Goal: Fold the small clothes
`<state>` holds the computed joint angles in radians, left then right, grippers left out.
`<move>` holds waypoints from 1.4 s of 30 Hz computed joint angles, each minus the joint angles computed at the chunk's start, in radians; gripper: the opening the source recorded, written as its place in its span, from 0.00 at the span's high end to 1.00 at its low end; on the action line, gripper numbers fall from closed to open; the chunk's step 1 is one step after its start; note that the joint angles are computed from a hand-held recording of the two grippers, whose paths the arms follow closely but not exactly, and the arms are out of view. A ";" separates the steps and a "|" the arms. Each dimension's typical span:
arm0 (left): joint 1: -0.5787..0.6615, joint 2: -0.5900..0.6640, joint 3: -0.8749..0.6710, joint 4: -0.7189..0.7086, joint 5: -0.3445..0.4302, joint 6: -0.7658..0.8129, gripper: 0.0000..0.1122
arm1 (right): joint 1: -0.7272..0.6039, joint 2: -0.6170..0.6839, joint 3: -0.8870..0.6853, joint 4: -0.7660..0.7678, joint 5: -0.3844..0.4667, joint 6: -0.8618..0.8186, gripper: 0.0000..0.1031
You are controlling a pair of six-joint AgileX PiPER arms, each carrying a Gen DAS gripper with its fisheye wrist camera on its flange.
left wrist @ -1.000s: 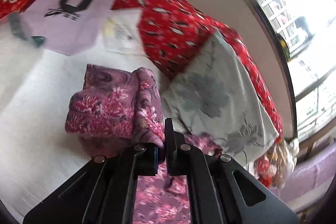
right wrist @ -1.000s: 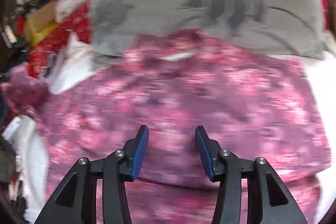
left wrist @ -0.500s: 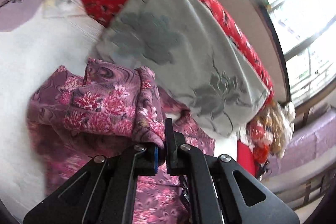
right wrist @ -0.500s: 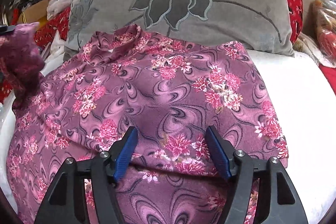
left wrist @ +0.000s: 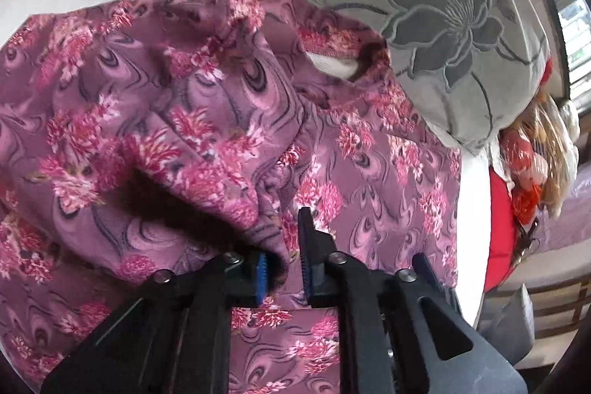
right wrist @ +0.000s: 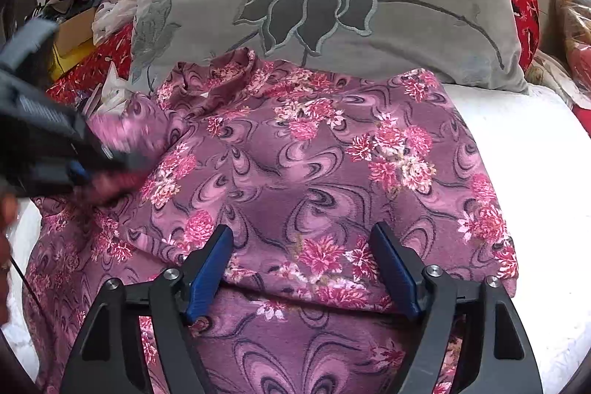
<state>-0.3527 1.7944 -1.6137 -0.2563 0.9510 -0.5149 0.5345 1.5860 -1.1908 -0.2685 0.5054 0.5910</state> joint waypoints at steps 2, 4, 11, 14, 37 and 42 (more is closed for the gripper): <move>0.031 -0.038 0.025 -0.070 0.026 0.072 0.78 | 0.000 0.000 -0.002 0.004 0.002 -0.005 0.23; 0.086 -0.131 0.122 -0.171 0.013 0.156 0.72 | 0.000 0.003 -0.010 0.008 0.014 -0.011 0.23; 0.434 -0.449 0.509 -0.405 -0.033 0.423 0.53 | 0.014 0.015 -0.151 0.084 0.126 -0.009 0.23; 0.558 -0.420 0.582 -0.496 -0.010 0.474 0.53 | 0.080 0.038 -0.247 0.058 0.136 0.003 0.23; 0.601 -0.424 0.691 -0.645 -0.047 0.595 0.53 | -0.012 0.078 -0.356 0.220 0.197 -0.027 0.89; 0.617 -0.440 0.702 -0.647 -0.018 0.597 0.53 | -0.159 -0.030 -0.150 0.424 0.136 -0.124 0.87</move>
